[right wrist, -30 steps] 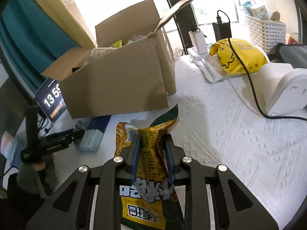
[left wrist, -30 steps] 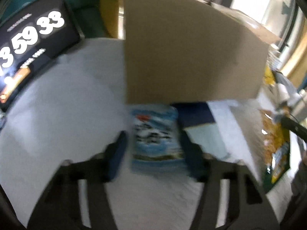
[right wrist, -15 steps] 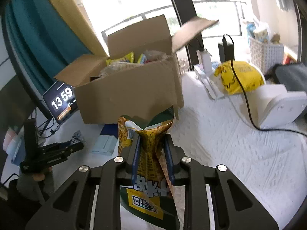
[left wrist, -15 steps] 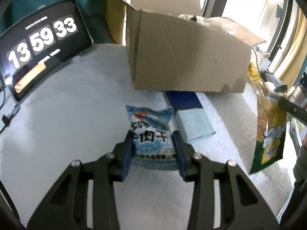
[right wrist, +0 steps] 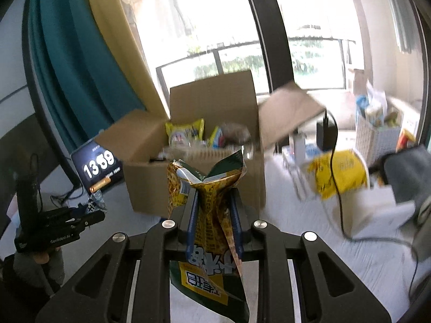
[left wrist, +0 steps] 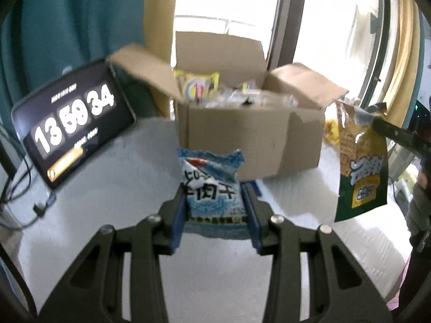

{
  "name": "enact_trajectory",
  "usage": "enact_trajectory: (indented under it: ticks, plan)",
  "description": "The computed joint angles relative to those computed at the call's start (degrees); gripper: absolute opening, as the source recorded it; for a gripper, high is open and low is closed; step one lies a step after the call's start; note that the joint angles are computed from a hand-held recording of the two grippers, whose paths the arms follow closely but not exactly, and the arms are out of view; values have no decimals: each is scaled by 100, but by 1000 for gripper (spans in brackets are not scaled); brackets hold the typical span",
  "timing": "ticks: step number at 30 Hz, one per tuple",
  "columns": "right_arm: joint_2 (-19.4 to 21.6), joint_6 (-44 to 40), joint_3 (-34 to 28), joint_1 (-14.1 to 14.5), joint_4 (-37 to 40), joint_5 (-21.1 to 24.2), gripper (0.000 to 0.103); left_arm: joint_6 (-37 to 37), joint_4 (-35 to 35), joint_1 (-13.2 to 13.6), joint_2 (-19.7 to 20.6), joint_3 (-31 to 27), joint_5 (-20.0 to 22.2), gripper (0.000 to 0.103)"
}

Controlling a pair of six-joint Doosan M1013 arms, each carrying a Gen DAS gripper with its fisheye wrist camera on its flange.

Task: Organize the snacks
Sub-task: 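Drop the jerky pack into the box with the left gripper while the right drops the yellow bag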

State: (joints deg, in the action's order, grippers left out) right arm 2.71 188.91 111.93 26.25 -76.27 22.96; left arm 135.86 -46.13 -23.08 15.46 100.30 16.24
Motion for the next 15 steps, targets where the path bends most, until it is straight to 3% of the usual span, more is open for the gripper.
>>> enact_trajectory:
  ticks: [15]
  plan:
    - [52, 413, -434, -210, -1085, 174, 24, 723, -472, -105, 135, -590, -457, 41]
